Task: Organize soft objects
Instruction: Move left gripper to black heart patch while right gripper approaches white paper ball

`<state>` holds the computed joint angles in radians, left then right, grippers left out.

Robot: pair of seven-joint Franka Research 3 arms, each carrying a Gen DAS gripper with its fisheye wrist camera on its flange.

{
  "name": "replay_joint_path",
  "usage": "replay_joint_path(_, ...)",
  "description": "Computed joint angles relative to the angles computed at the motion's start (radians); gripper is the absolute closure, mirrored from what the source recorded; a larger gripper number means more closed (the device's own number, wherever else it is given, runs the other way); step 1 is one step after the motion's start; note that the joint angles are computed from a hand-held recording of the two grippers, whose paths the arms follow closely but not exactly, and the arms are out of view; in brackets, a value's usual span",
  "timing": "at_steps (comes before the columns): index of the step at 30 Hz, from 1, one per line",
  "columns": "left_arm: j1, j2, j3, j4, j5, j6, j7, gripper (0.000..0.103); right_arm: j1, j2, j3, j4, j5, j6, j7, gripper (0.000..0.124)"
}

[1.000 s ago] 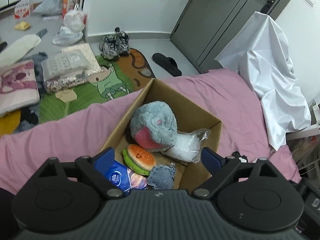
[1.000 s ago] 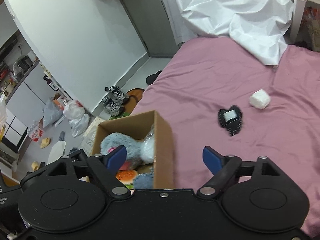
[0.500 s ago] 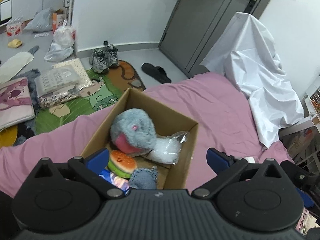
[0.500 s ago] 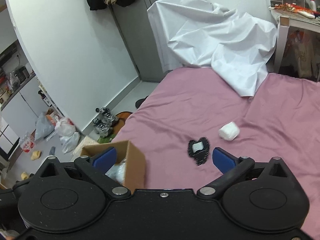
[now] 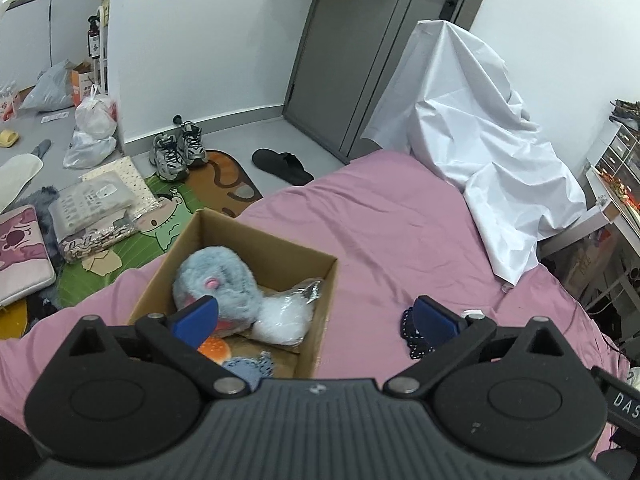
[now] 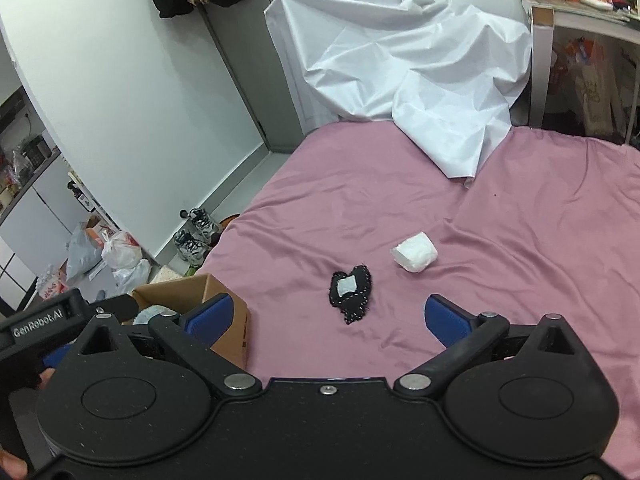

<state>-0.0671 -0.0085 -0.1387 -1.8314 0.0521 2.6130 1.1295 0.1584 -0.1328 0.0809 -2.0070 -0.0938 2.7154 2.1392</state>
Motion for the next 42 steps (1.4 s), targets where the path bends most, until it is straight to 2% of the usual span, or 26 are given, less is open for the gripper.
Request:
replay_joint_path(4,-0.009,0.023,-0.009,0.039,0.011,-0.034,0.0,0.0,-0.004,-0.002,-0.018,-0.014,0.038,0.02,-0.04,0.021)
replay_joint_path(10,-0.033,0.074,-0.023,0.12,0.095,-0.093,-0.035,0.0,-0.021,0.019,-0.04,-0.028,0.102,0.06,-0.08,0.021)
replay_joint_path(18,-0.061,0.144,-0.036,0.188,0.117,-0.097,-0.031,0.0,-0.043,0.054,-0.056,-0.071,0.125,0.156,-0.076,0.021)
replay_joint_path(23,-0.09,0.204,-0.033,0.244,0.182,-0.137,-0.086,0.0,-0.05,0.08,-0.064,-0.073,0.125,0.169,-0.089,0.023)
replay_joint_path(27,-0.101,0.254,-0.04,0.286,0.184,-0.138,-0.089,0.0,-0.035,0.103,-0.08,-0.069,0.289,0.202,-0.195,0.025)
replay_joint_path(34,-0.141,0.329,-0.025,0.34,0.258,-0.128,-0.155,0.001,-0.036,0.171,-0.091,-0.016,0.309,0.191,-0.256,0.033)
replay_joint_path(38,-0.155,0.378,-0.024,0.384,0.266,-0.149,-0.165,0.003,-0.045,0.204,-0.086,0.013,0.412,0.174,-0.348,0.037)
replay_joint_path(42,-0.166,0.421,-0.026,0.421,0.26,-0.167,-0.176,0.004,-0.054,0.246,-0.088,0.054,0.455,0.16,-0.406,0.044)
